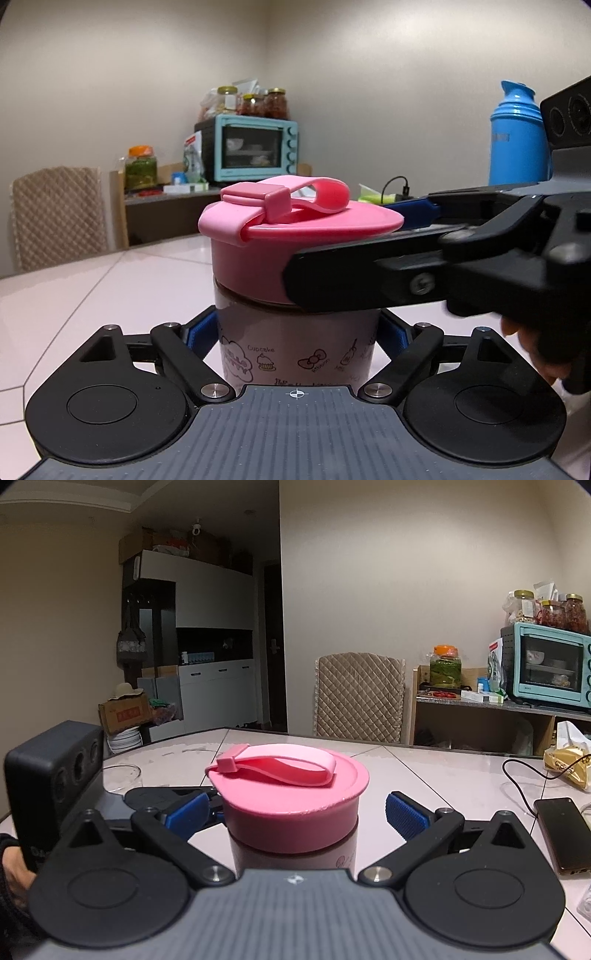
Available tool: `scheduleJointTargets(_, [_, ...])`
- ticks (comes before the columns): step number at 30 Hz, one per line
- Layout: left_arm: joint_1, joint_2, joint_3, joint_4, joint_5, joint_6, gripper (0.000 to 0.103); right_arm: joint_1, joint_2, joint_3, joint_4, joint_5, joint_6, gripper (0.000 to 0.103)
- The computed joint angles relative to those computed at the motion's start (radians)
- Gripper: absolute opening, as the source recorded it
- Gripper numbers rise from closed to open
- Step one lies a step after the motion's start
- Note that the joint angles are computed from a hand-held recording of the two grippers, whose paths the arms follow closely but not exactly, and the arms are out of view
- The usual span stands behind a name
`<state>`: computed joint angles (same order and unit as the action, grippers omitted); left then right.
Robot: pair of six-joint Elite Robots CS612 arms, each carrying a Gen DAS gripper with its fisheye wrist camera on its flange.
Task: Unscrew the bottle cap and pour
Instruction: 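Lower the right gripper over the pink cap and close it around the cap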
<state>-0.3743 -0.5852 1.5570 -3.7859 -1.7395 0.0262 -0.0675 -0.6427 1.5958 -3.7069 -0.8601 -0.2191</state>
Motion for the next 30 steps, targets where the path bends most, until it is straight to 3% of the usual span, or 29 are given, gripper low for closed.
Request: scheduleJointTargets(30, [0.006, 0.01, -0.009, -0.012, -0.009, 0.012, 0.09, 0.027, 0.006, -0.039, 0.073, -0.075, 0.011, 0.099])
